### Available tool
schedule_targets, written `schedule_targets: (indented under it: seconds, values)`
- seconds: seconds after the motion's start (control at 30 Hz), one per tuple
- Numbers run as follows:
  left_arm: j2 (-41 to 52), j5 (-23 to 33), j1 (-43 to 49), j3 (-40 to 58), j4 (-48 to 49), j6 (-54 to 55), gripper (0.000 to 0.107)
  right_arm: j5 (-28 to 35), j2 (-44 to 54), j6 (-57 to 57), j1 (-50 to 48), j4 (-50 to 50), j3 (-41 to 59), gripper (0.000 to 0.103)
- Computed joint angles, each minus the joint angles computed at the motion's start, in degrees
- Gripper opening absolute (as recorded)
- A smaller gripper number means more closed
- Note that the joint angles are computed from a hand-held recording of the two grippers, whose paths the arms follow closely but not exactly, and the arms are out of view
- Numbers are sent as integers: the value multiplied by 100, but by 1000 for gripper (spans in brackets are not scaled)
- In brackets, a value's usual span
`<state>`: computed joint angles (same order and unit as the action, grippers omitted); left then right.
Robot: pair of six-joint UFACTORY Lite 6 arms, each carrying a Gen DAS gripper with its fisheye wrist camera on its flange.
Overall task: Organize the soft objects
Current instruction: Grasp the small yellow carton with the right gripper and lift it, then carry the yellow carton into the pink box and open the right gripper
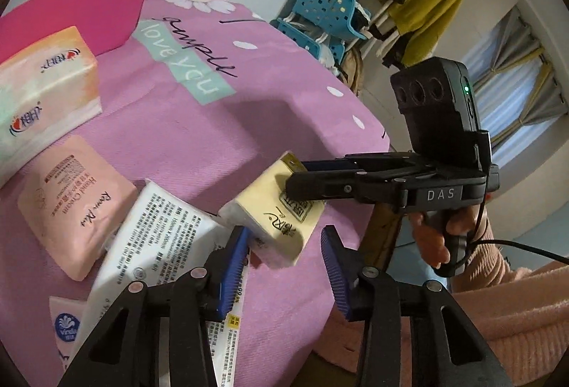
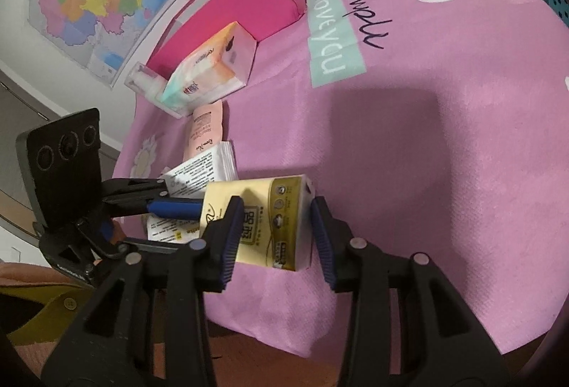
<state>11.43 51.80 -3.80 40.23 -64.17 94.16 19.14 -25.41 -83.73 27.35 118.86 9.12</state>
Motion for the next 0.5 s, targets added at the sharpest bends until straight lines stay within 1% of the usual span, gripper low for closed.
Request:
schedule_targets:
  seconds: [0.13,0.27,0.3,0.37,0.5]
  values:
    - [-91,225,271,49,14,28,42,-399,-224,118,308,29,191,38]
    - [-323,446,619,133,-5,95,42,-661,-132,47,506,45,630,38]
    - [-407,463,671,143,-18,78,42,-675,-75,-34,502,60,733,38]
    - [-480,538,833,285,-27,23,42,-674,142,-497,506,407,1024,38]
    - [-534,700,1128,632,-11,-93,42,-350,695,-887,248,543,1596,38]
